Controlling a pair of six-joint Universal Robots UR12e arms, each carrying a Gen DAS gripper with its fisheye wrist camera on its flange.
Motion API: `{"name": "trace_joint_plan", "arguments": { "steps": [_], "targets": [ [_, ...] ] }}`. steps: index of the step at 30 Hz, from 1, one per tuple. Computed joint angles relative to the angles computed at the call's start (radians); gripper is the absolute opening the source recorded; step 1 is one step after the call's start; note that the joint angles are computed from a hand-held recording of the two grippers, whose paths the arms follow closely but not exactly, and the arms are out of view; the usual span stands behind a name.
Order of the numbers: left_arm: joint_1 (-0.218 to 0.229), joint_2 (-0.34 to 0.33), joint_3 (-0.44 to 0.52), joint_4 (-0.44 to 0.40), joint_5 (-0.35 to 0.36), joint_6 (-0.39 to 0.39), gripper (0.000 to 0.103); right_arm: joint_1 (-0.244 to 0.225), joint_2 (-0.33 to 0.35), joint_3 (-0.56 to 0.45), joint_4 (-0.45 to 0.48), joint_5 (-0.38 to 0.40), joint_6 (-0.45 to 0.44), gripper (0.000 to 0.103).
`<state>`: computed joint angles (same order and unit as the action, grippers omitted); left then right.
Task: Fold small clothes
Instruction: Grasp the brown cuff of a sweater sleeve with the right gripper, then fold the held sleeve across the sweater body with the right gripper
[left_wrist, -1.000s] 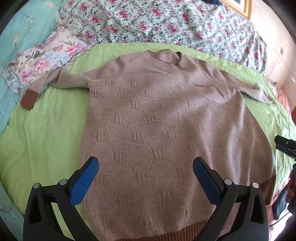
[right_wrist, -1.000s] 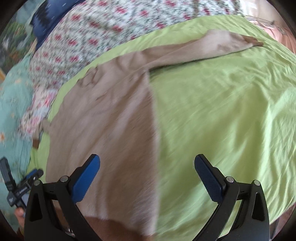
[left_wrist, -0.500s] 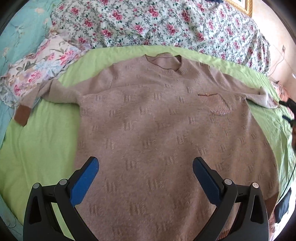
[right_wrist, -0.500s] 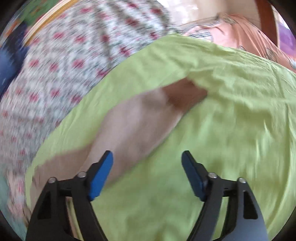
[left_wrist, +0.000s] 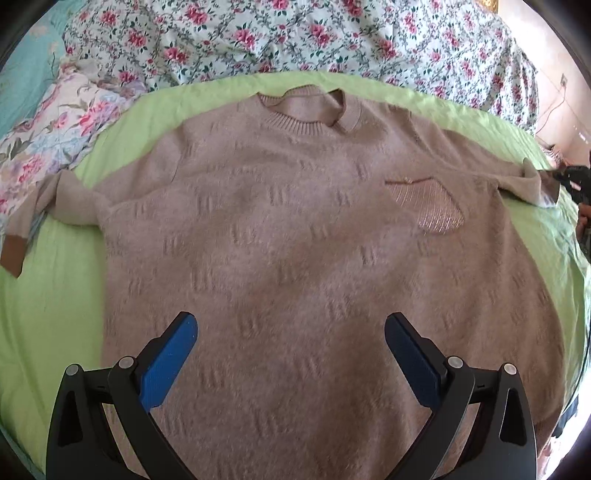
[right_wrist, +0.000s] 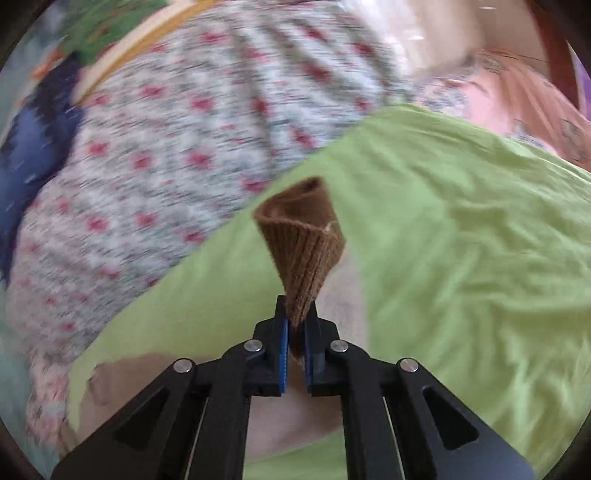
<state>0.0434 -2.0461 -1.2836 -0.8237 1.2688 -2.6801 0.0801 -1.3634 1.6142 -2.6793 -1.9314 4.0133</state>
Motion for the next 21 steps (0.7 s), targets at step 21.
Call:
{"name": "trace_joint_plan", "arguments": {
  "steps": [21],
  "targets": [
    [0.089,-0.050,0.075,-0.104,-0.210,-0.091,0.102,0.235,0.600,-0.771,0.205,0.710,-0.204,0.008]
  ]
}}
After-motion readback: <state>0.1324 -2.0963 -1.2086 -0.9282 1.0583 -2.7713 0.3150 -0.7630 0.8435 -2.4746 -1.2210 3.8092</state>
